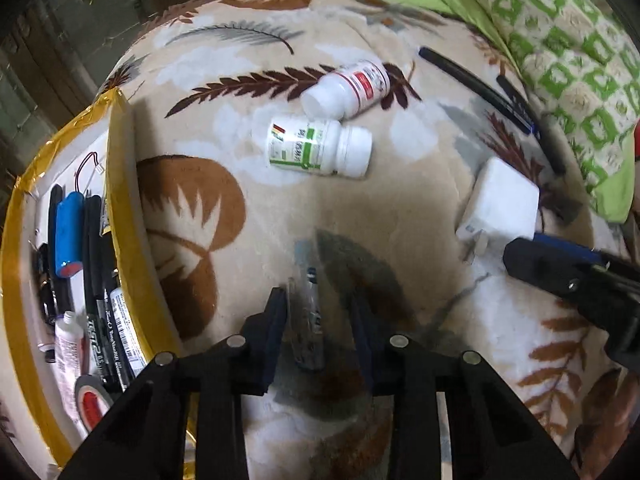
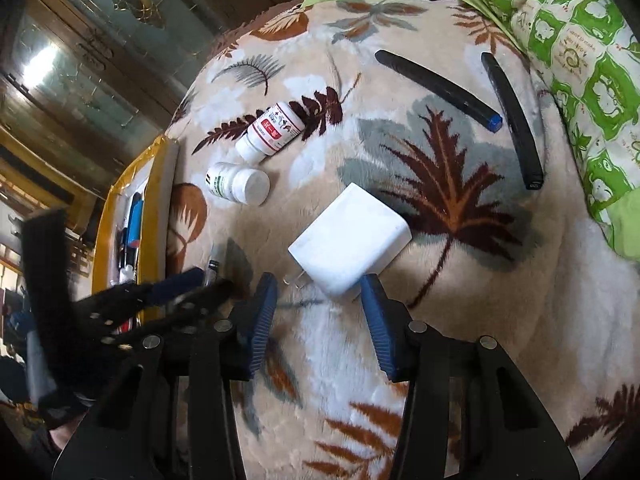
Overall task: Organize objects
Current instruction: 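Grasp the white charger with right tool while left tool grasps the small clear item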
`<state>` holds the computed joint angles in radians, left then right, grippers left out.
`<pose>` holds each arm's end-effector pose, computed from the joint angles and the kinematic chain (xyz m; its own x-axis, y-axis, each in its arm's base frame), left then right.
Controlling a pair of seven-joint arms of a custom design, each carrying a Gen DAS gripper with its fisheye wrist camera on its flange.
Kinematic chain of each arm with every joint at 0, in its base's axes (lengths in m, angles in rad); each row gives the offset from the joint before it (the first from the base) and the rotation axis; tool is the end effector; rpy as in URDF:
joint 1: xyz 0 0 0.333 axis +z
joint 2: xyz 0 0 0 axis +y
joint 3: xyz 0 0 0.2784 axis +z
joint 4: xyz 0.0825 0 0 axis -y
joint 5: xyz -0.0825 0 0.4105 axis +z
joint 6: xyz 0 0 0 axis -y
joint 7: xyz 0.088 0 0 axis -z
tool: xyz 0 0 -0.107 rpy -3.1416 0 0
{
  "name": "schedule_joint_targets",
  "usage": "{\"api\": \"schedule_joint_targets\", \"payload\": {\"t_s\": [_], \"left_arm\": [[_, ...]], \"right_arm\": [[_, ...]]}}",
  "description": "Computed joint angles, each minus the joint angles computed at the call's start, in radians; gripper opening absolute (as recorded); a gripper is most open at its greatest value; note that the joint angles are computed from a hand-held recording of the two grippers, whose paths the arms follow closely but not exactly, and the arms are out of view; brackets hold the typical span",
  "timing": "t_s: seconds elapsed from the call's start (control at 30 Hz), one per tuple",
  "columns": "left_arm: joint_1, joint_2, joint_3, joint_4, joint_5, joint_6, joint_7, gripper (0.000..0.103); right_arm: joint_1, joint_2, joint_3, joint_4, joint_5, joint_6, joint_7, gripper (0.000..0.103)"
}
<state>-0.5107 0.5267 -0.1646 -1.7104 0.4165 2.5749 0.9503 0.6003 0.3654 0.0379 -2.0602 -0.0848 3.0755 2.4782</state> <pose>0.5511 -0.4364 0.2753 -0.3218 -0.9466 -0.0192 -0.8689 0.3033 -0.3912 0.5127 0.3878 0.2761 -0.0710 -0.8902 -0.4500 -0.8721 0.2744 -0.4051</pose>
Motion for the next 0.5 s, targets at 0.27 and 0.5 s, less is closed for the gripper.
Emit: {"api": "schedule_joint_targets", "payload": {"t_s": [0.27, 0.5], "left_arm": [[0.181, -0.101, -0.158, -0.181, -0.348, 0.199, 0.178, 0.013], [0.244, -0.258, -0.218, -0.376, -0.605, 0.357, 0.297, 0.013]], "right_arm": [[-0.182, 0.013, 0.194, -0.024, 0.204, 0.079, -0.070, 0.054], [-0.015, 0.056, 0.005, 0.099, 0.182, -0.110, 0.100, 0.064]]}}
